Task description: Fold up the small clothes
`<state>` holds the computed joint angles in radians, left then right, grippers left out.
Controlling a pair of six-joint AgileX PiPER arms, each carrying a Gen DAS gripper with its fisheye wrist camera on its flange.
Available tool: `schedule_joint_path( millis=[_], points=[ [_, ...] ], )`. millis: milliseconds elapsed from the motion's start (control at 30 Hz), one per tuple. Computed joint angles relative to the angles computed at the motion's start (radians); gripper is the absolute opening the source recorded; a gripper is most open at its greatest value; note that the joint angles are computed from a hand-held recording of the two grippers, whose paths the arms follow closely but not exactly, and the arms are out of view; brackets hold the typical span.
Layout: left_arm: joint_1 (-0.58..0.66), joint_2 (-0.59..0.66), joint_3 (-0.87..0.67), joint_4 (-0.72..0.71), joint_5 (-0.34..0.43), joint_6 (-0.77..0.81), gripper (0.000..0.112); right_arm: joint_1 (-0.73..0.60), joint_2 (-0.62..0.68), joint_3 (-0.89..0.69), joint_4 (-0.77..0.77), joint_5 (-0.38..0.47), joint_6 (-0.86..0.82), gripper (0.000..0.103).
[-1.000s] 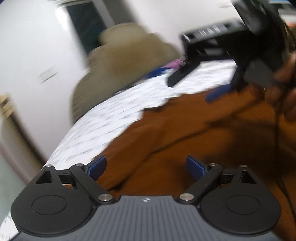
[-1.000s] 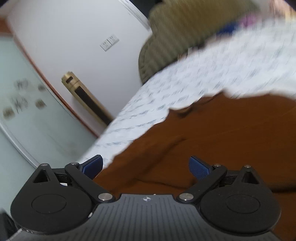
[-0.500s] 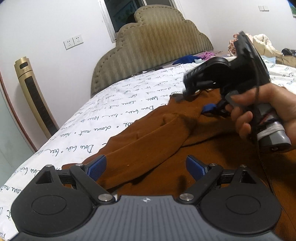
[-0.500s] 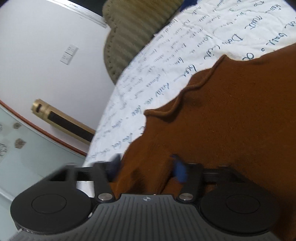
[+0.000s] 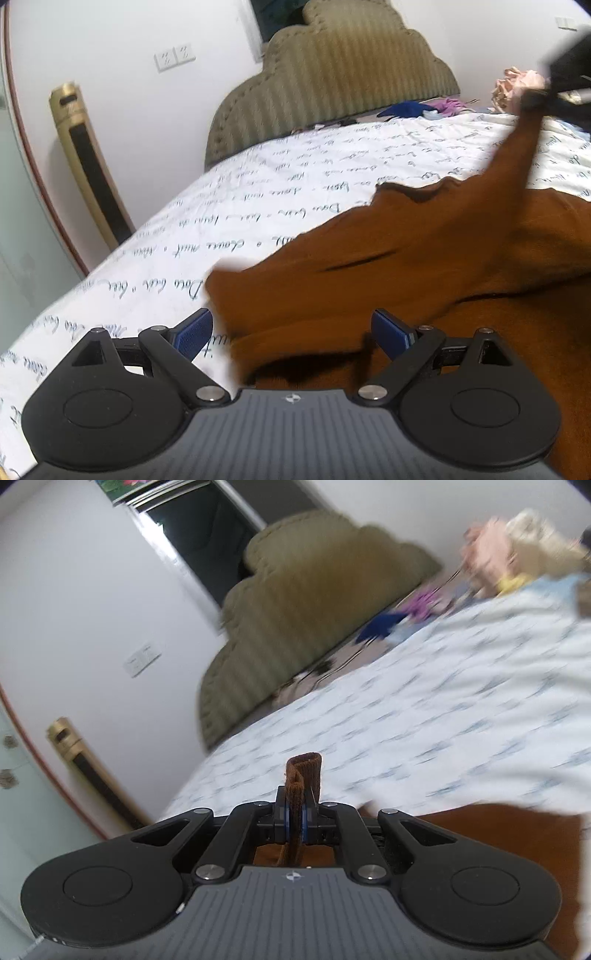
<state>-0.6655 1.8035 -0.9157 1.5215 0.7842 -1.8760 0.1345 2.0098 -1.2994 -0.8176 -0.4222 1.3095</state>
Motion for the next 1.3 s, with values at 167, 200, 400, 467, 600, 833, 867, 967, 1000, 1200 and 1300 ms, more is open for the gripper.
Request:
schedule_joint_path(
  millis=[167,200,400,467,600,833,867,967,1000,1200,1300],
  points=[
    [0.021,0.002,-0.010,-0.035,-0.039,0.025,0.094,-0.059,-0.001,0.072,-0.064,0.085,0.010,0.011],
    [0.020,0.002,-0.014,-0.039,-0.039,0.029,0.094,-0.072,0.006,0.079,-0.101,0.069,0.057,0.011],
    [0.017,-0.017,-0.024,-0.058,-0.082,0.028,0.094,-0.106,-0.022,0.156,0.021,0.002,-0.069,0.011],
    [0.022,-0.019,-0.030,-0.073,-0.125,0.017,0.094,-0.116,-0.026,0.176,0.007,0.004,-0.070,0.011],
    [0.006,0.000,-0.046,-0.093,-0.150,-0.006,0.094,-0.134,-0.014,0.202,0.001,-0.006,-0.081,0.011],
    [-0.024,0.023,-0.061,-0.093,-0.131,-0.012,0.094,-0.133,-0.055,0.272,0.214,-0.005,-0.333,0.011],
    [-0.025,0.026,-0.062,-0.095,-0.129,-0.014,0.094,-0.135,-0.056,0.273,0.227,-0.003,-0.355,0.011],
    [-0.026,0.029,-0.063,-0.094,-0.130,-0.020,0.094,-0.142,-0.050,0.271,0.226,0.007,-0.373,0.011],
    [-0.026,0.029,-0.063,-0.094,-0.129,-0.020,0.094,-0.141,-0.051,0.276,0.248,0.007,-0.398,0.011],
    [-0.030,0.033,-0.063,-0.095,-0.123,-0.016,0.094,-0.136,-0.055,0.301,0.357,0.005,-0.512,0.011],
    [-0.032,0.034,-0.055,-0.087,-0.112,-0.029,0.094,-0.134,-0.065,0.318,0.431,0.001,-0.582,0.011]
  ],
)
